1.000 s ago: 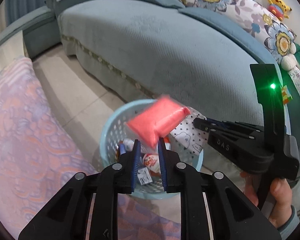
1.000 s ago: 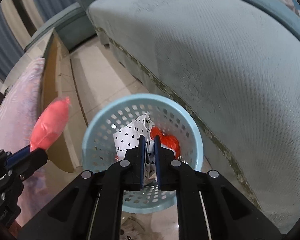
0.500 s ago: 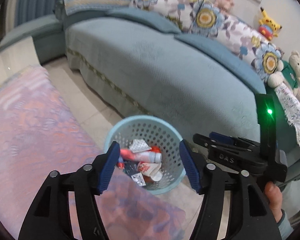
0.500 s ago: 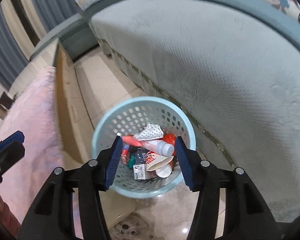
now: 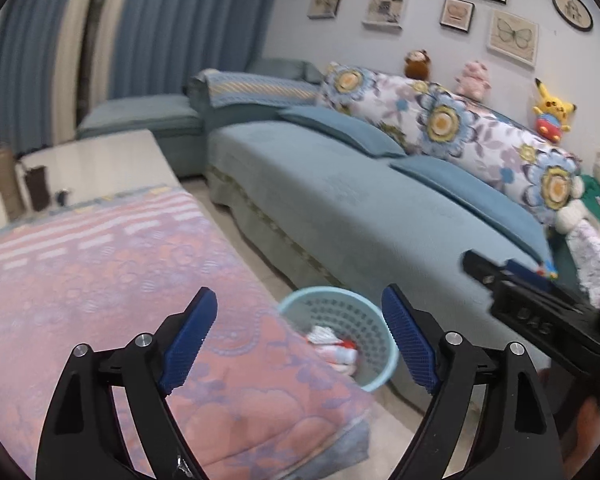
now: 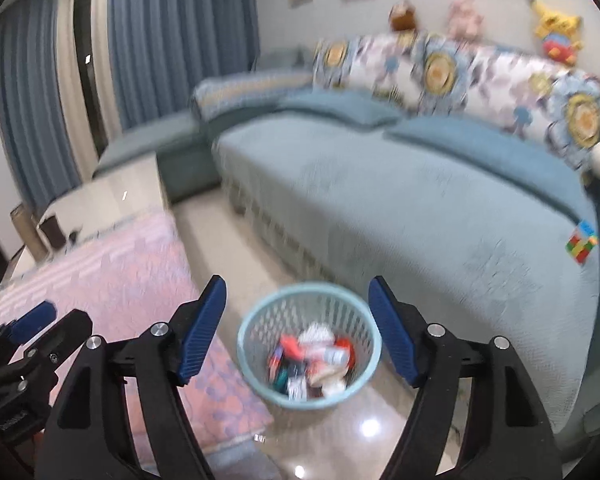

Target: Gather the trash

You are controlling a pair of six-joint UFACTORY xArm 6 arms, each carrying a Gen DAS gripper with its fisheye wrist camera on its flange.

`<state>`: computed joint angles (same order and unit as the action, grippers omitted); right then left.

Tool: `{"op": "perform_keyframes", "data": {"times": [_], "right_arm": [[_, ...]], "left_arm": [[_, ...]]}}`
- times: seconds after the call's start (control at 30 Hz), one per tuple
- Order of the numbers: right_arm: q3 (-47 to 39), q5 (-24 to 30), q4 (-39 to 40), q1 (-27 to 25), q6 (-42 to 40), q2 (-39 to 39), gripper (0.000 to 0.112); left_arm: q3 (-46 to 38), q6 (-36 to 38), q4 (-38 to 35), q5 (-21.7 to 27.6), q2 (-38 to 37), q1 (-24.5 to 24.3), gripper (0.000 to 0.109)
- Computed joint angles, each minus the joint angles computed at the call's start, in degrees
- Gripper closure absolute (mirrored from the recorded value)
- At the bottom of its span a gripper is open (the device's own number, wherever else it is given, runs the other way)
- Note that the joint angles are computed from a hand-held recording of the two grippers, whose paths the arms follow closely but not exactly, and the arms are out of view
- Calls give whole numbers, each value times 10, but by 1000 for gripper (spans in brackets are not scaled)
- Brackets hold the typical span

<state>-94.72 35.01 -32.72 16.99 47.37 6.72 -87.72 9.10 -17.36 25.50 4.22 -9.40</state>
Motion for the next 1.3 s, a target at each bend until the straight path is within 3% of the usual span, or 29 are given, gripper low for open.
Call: {"op": "perform_keyframes", "data": {"times": [0.07, 0.17, 0.33, 0.5, 0.73, 0.93, 1.03, 1.3], "right_arm": [[41, -26, -112, 6, 91, -26, 42], [70, -29, -228, 20, 185, -46, 40], [74, -22, -282, 34, 228, -45, 40], [72, -24, -287, 36, 236, -39, 40], [72, -34, -240, 27, 214, -33, 40], [73, -40, -205, 21, 200, -30, 38], [72, -37, -194, 20, 192, -27, 32], [72, -33, -191, 20, 195, -27, 32]], "left_arm": [[39, -40, 58, -49, -18, -2, 26], [77, -74, 80, -102, -34, 0, 26], [104, -190, 196, -153, -38, 12, 24], [103, -297, 326, -156, -33, 22, 20], [91, -205, 244, -139, -21, 20, 20], [93, -247, 287, -142, -21, 26, 20], [96, -225, 269, -140, -21, 23, 20], [100, -223, 277, -146, -23, 23, 19]]}}
